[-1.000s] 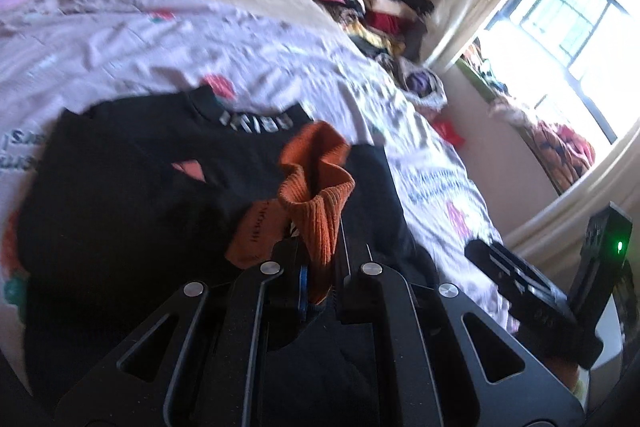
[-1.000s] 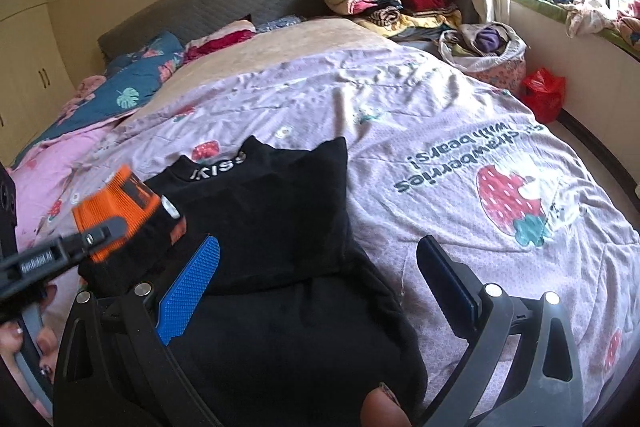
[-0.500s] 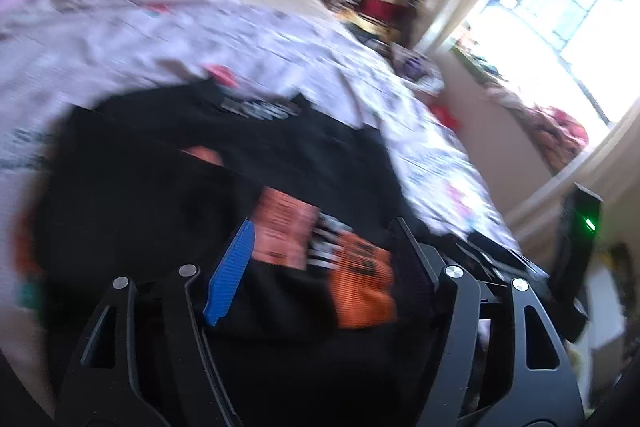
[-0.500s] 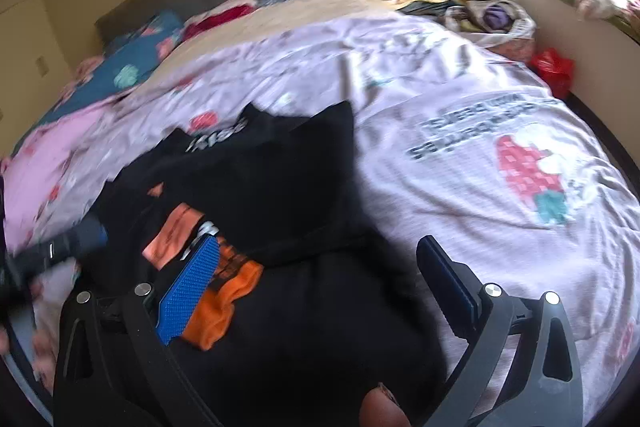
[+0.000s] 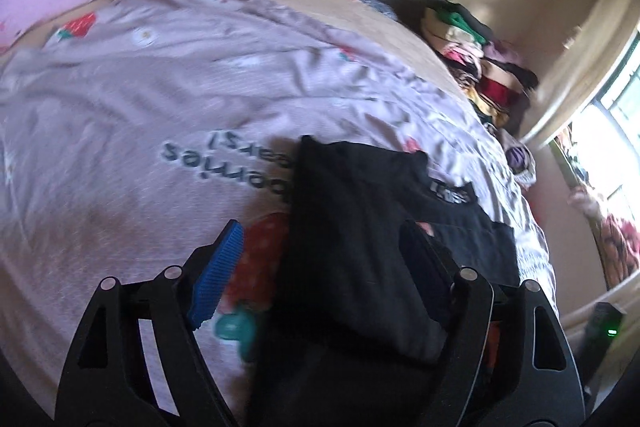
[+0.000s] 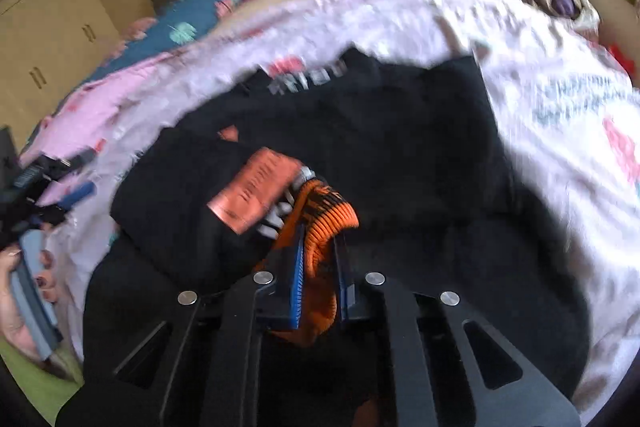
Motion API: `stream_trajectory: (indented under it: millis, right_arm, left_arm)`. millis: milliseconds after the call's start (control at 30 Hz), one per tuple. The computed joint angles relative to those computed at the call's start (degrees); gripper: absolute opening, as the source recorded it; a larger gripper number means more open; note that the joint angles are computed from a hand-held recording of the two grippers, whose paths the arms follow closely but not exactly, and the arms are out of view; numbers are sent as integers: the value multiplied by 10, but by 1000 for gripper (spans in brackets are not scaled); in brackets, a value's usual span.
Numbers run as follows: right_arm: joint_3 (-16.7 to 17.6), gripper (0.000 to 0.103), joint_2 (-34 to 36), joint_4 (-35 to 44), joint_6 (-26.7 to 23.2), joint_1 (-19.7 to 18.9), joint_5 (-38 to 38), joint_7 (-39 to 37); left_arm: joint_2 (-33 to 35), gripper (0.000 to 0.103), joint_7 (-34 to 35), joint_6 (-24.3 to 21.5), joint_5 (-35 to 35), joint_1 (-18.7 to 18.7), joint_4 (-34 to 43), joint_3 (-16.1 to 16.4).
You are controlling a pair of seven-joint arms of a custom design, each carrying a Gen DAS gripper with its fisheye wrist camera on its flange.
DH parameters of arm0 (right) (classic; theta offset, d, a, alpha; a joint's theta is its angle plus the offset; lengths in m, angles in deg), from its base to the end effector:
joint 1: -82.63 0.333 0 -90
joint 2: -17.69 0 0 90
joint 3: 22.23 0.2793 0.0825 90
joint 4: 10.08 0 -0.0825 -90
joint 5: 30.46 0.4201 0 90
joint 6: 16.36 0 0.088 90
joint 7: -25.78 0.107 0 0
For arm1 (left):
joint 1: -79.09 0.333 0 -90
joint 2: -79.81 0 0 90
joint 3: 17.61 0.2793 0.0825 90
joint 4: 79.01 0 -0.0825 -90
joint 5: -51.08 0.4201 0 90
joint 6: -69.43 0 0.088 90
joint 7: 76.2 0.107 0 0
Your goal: Fold small clothes
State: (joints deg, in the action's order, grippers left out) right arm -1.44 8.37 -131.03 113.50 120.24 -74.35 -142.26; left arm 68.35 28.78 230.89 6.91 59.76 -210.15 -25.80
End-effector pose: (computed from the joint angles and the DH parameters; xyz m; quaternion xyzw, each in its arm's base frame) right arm 0.3136 0.4860 0.4712 -0.5367 0.7571 -0.2051 0.3108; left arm 0.5129 -0.2304 0.4533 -0.6128 0.6797 -0.4018 0.0328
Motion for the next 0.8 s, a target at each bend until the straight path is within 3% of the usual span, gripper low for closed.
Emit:
stream_trajectory:
  millis: [200, 300, 600, 633, 667, 700, 800]
  right_arm:
    - [3, 11, -11, 51, -27, -8, -72, -92]
    - [6, 11, -20, 65, -56, -13, -94, -133]
    - [10, 11, -62, -6, -34, -38, -90, -86]
    - [11, 11, -61, -8, -36, -40, -84, -87]
    - [12, 11, -55, -5, -38, -42, -81, -87]
    - [12, 11, -54, -6, -43, -43, -76, -88]
    - [13, 11, -41, 1, -66, -42, -67, -91]
  left_arm:
    - [25, 72, 16, -30, -43, 6, 20, 4]
    - [45, 72, 4, -35, -23, 15, 37, -9]
    - [104, 71, -30, -53, 19, 33, 83, -40]
    - [107, 60, -41, -47, 36, 34, 83, -43]
    - [108, 34, -39, -44, 39, 35, 82, -46]
    - [110, 24, -22, -49, 22, 36, 83, -47]
    - [105, 19, -20, -32, 37, 36, 73, -53]
